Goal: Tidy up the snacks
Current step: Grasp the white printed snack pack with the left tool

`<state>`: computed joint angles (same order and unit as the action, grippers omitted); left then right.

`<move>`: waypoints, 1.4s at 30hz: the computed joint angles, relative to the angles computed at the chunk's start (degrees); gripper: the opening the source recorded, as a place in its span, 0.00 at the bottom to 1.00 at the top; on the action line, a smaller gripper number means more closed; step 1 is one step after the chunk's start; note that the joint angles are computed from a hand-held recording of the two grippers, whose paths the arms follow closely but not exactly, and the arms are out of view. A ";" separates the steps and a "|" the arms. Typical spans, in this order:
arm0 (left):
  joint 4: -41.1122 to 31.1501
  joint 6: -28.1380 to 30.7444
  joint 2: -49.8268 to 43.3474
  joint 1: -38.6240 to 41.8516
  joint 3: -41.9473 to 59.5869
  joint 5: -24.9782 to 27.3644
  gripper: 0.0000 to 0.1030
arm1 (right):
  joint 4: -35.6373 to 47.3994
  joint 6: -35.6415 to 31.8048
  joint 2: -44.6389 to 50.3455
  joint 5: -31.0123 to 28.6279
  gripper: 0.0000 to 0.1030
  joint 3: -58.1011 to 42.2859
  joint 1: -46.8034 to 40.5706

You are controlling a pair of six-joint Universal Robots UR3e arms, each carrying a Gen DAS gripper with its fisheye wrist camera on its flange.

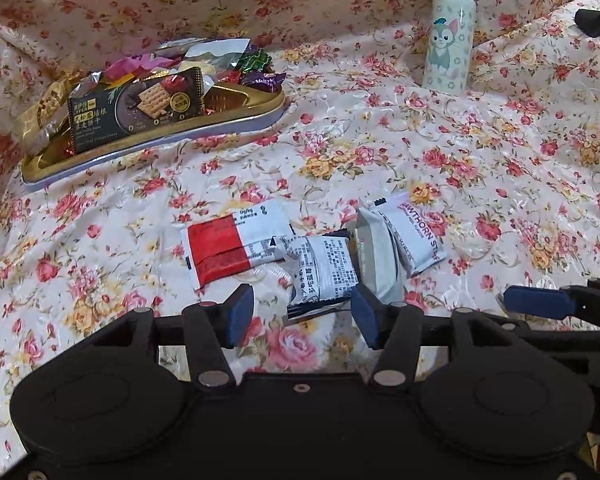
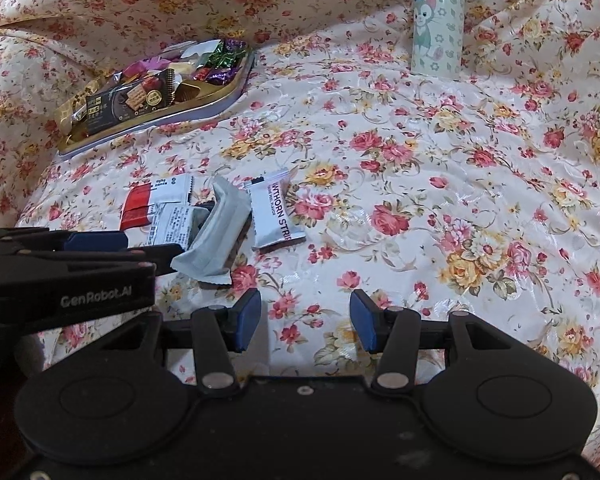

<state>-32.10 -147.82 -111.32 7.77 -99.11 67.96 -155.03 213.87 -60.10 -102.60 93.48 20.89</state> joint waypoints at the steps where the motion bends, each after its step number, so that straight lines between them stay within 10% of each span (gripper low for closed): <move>1: 0.13 -0.07 -0.08 -0.10 0.16 -0.04 0.58 | -0.08 0.10 -0.02 0.01 0.51 0.06 -0.04; 42: -4.10 -4.96 -2.13 0.36 4.11 5.82 0.50 | -3.78 4.14 -3.00 -0.18 0.51 5.59 0.85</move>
<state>-36.21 -152.78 -113.45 8.13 -94.99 73.79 -158.81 218.01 -63.10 -102.78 99.07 21.73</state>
